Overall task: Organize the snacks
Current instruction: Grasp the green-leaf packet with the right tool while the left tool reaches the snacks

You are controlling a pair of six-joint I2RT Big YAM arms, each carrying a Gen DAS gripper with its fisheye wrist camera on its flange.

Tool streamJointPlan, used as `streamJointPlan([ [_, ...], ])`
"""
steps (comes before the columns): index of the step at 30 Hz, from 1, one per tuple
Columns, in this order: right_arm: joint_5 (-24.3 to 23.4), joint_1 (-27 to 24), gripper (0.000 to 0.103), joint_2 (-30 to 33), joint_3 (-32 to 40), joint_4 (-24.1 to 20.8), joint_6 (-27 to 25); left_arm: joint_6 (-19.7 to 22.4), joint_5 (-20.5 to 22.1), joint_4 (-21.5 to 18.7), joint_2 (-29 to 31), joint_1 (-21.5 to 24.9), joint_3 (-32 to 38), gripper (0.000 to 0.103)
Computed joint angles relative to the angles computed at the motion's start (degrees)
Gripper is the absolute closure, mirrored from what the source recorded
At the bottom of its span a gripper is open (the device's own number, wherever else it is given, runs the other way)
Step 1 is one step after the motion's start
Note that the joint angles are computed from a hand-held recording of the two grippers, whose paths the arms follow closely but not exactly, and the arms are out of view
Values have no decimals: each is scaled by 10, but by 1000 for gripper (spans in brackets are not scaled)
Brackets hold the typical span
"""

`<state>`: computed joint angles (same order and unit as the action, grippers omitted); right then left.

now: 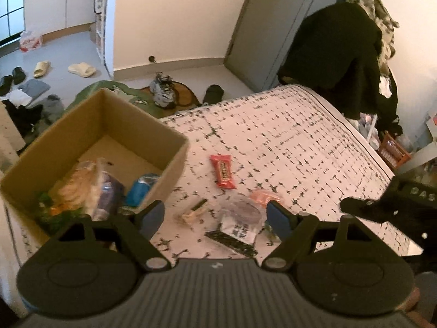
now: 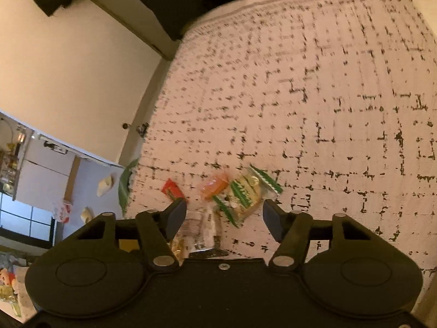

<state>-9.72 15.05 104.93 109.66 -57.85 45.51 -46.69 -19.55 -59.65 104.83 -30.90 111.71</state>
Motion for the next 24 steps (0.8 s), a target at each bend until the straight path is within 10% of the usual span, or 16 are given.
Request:
streamJointPlan([
  [14,-63,-14,41,75,36,-11,72,46,43,-6,99,8,77,23],
  [24,-18,5,39,116,84,-35,33,80,60,-18,149,14,116,22],
])
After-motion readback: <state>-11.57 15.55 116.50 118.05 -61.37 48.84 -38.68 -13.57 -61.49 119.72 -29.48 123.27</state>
